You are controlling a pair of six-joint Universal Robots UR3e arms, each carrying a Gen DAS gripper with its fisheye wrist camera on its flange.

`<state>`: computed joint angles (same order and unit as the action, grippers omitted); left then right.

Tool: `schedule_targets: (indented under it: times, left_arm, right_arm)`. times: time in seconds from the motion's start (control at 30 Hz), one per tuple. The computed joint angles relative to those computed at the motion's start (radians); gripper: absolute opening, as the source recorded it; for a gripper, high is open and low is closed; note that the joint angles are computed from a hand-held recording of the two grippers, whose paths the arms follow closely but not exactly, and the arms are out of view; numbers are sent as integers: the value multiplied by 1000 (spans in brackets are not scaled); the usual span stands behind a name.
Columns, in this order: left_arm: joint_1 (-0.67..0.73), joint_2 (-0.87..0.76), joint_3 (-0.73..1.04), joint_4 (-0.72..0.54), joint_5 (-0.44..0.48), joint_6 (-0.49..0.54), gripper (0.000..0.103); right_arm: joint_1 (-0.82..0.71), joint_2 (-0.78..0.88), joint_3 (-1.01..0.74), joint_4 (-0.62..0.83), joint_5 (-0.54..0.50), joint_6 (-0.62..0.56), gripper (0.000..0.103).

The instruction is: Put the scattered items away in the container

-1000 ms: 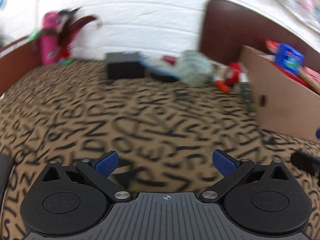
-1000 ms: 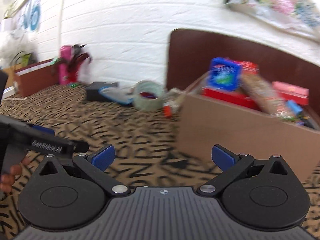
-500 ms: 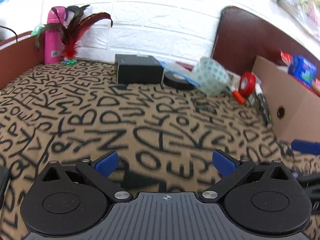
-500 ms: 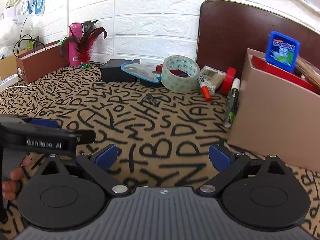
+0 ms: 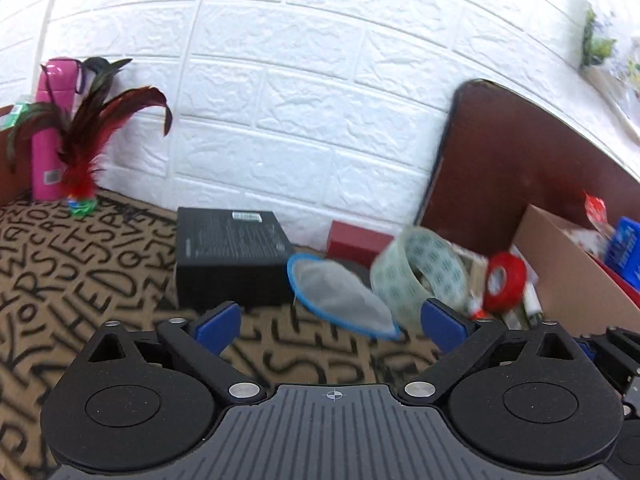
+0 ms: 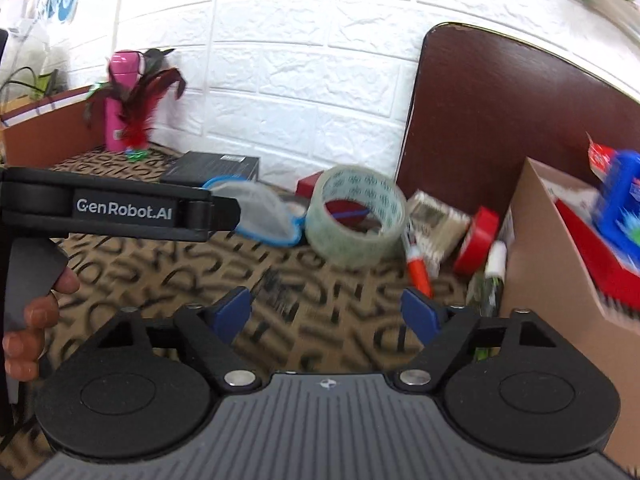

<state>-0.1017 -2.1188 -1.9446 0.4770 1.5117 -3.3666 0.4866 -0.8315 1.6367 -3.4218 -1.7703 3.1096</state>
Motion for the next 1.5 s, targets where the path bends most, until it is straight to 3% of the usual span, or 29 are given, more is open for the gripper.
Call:
schedule_targets:
  times: [0.2,0.3,0.4,0.47,0.5,0.53,0.57,0.63,0.77,0.93,1.07,1.1,1.13,1.37,1.43,1.5]
  left_arm:
    - [80,-110,5,82,-108,-61,92]
    - [139,-130,-9,100,-208,-120,87]
    - [160,-138,-23,131,-235,-139,81]
    - [173,-139,-27,125,-267,-138,67]
    - [179,-138,-28,121,-288,-133,47]
    - [186,-135,-30,111,-312,-124,36]
    - [191,-131,-29,91,-336,-113,32]
    - [187,-118,-33,61,-347,-92,15]
    - [176,-82,-69,72,-318,-69,14]
    - [213,16,-201,72,-397,-41,14]
    - [214,144,-380,30,-407,-11,15]
    - [212,177,-423,30,-410,-8,18]
    - [209,215,-464,23,-413,-6,31]
    - [166,559,-670,-136,-464,16,37]
    - [120,636,-688,-173,-442,25,48]
    - [59,691,-684,-209,-390,29,53]
  right_arm:
    - [-9,174,-308,116,-46,-120,77]
    - [-4,265,-462,175,-79,-186,74]
    - [0,338,-584,243,-102,-210,65]
    - [0,365,-622,258,-99,-233,47]
    - [2,367,-625,264,-93,-230,43]
    - [7,372,-635,275,-95,-226,34]
    - [12,375,-644,290,-95,-230,24]
    - [23,369,-645,316,-92,-234,15]
    - [47,306,-533,252,-102,-245,10]
    - [41,96,-236,209,-24,-180,10]
    - [20,-113,48,187,73,-93,9]
    - [19,-163,118,180,90,-77,9]
    - [27,-210,179,181,94,-67,9]
    - [108,-510,500,243,99,-53,10]
    - [140,-566,556,253,84,-46,11]
    - [170,-586,599,219,48,-31,13]
